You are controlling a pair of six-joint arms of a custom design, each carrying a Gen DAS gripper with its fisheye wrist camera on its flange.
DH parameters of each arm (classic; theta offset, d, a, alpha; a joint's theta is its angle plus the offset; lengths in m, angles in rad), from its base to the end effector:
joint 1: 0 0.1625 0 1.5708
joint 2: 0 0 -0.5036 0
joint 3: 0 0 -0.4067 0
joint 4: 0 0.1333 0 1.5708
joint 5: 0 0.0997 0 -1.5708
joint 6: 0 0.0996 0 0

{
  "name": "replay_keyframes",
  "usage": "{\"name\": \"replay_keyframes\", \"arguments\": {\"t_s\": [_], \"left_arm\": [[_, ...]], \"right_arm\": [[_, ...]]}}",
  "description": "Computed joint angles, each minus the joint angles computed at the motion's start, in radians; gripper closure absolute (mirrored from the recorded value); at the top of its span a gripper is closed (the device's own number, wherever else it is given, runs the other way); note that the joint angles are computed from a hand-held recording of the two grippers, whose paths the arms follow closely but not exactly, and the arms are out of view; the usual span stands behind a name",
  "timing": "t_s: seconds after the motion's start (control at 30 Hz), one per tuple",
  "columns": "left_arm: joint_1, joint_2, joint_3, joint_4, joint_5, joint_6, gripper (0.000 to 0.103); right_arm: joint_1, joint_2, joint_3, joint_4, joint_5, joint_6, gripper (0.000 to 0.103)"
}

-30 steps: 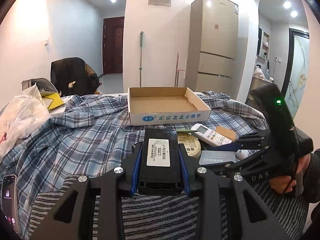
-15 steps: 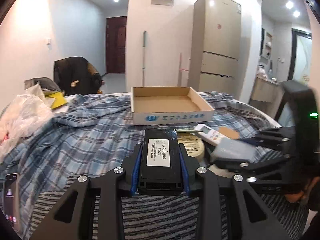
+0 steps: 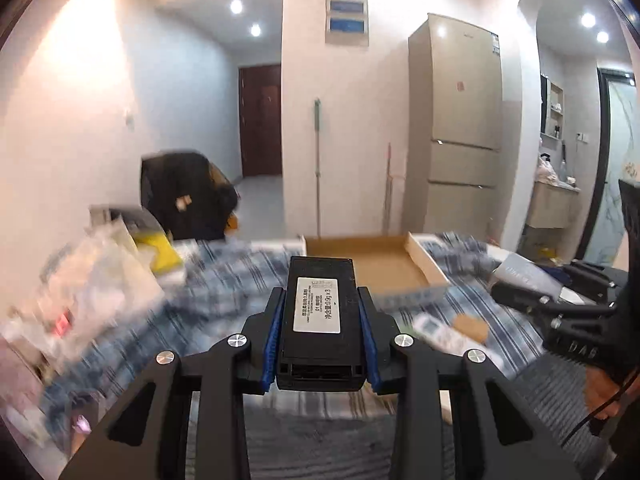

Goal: Organize rigid objects
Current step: 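Carry the black device and blue-grey box into the cardboard box with both tools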

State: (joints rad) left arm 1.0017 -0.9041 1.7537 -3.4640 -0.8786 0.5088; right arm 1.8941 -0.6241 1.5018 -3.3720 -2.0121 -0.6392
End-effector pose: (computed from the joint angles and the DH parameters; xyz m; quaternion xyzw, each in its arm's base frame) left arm -0.2094 -0.6927 0.3004 0.2734 0.7867 -0.4775 0.2798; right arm 0.3404 -0.7302 0.1691 0.3179 -0.8195 0.3985 0.2619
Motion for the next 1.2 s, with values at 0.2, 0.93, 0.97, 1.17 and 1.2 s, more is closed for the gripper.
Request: {"name": "replay_keyframes", "arguments": {"t_s": [0.2, 0.93, 0.97, 1.17, 1.2], "left_arm": [[-0.027, 0.02, -0.11, 0.042, -0.038, 0.024, 0.067], [0.038, 0.306, -0.762, 0.535, -0.09, -0.131, 0.067], [0.049, 0.32, -0.787, 0.57, -0.094, -0.145, 0.067], [0.127, 0.445, -0.992, 0.869, -0.078, -0.284, 0.067], [0.142, 0.473, -1.043, 0.93, -0.092, -0.292, 0.067]], "right_arm": [[0.028, 0.021, -0.152, 0.016, -0.031, 0.022, 0.057], [-0.025, 0.306, -0.871, 0.496, -0.159, 0.295, 0.057], [-0.033, 0.307, -0.868, 0.507, -0.149, 0.308, 0.057], [-0.084, 0.37, -0.967, 0.655, -0.098, 0.347, 0.057], [-0.093, 0.381, -0.986, 0.682, -0.079, 0.354, 0.057]]}}
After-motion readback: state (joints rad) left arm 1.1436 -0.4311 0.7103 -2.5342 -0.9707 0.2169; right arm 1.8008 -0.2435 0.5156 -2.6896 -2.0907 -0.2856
